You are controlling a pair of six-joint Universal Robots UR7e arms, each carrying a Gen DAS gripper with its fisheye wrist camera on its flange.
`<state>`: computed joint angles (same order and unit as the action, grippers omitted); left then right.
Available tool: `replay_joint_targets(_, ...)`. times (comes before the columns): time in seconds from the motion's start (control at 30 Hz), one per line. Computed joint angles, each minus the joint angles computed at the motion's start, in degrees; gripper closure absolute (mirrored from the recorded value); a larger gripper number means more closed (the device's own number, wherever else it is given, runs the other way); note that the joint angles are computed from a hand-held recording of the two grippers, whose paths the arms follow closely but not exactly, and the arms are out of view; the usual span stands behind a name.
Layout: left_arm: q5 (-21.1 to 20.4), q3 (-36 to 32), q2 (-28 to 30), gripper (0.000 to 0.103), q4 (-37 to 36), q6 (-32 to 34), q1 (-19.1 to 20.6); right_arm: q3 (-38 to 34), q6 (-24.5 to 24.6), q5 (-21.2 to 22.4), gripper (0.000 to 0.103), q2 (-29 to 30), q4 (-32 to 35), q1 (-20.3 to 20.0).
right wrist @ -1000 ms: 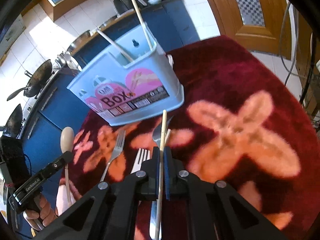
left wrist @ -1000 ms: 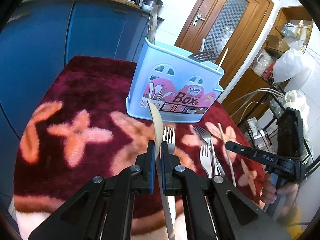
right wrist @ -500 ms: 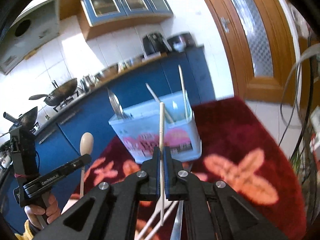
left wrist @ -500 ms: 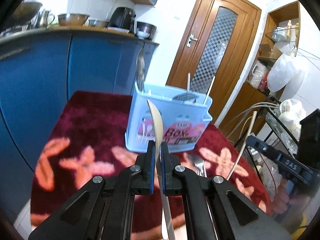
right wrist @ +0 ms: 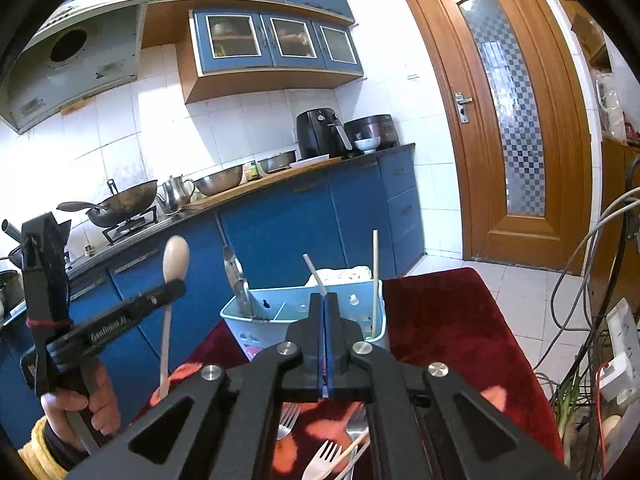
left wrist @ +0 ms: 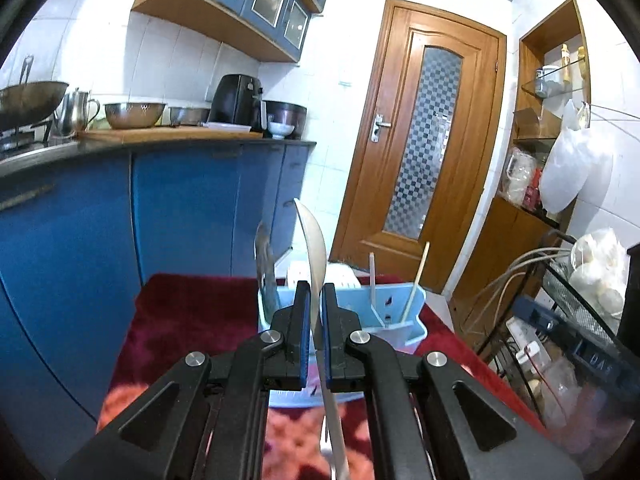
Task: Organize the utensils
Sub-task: 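Lift the spoon with the left tool over the box while the right tool carries the chopstick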
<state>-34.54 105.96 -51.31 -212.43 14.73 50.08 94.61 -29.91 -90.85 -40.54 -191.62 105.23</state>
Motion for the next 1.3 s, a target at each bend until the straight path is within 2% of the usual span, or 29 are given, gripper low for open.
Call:
replay_joint_targets(0.17,-0.3,-0.8,0.1,0.1,0.5,1.1,0.3,-3.0,4.7,-4.7,0.101,1.0,9.0,-1.6)
replay_joint_targets(0.23,-0.1,-0.6,0.2,0.1,0.7,0.6,0.4,-4.4,5.9,-6.8,0.098,1.8,11.9,-2.3)
replay_joint_targets(0.3,-0.2,-0.1,0.1,0.1,1.0,-0.6,0.7,-6.2,7.0,-9.8,0.087,3.1,14.4,-2.7)
replay_joint_targets(0.43,0.3,0.7,0.1,0.1,1.5,-1.9,0.9,-10.9,8.5,-14.3,0.086,5.9,22.3,-3.6)
replay_joint_targets(0.63,0.6,1.3,-0.1,0.1,1.4,-2.3,1.3,-16.2,8.5,-19.7,0.086,9.6,28.7,-3.6)
replay_joint_targets(0.93,0.4,1.2,0.1,0.1,1.7,-2.6,2.0,-22.8,8.0,-25.0,0.086,14.0,35.7,-3.5)
replay_joint_targets(1.07,0.2,1.1,0.1,0.1,2.3,-3.1,2.3,-24.2,8.8,-24.9,0.085,14.6,38.1,-3.8)
replay_joint_targets(1.13,0.1,1.0,0.2,0.1,2.5,-3.2,2.4,-24.7,9.7,-24.3,0.089,14.4,39.7,-4.1)
replay_joint_targets(1.17,0.1,0.9,0.2,0.1,2.5,-3.2,2.4,-24.7,9.6,-24.4,0.095,14.2,39.8,-4.1)
replay_joint_targets(1.3,0.1,0.8,0.4,0.1,2.0,-2.6,2.4,-22.9,10.7,-21.4,0.097,12.4,39.6,-4.9)
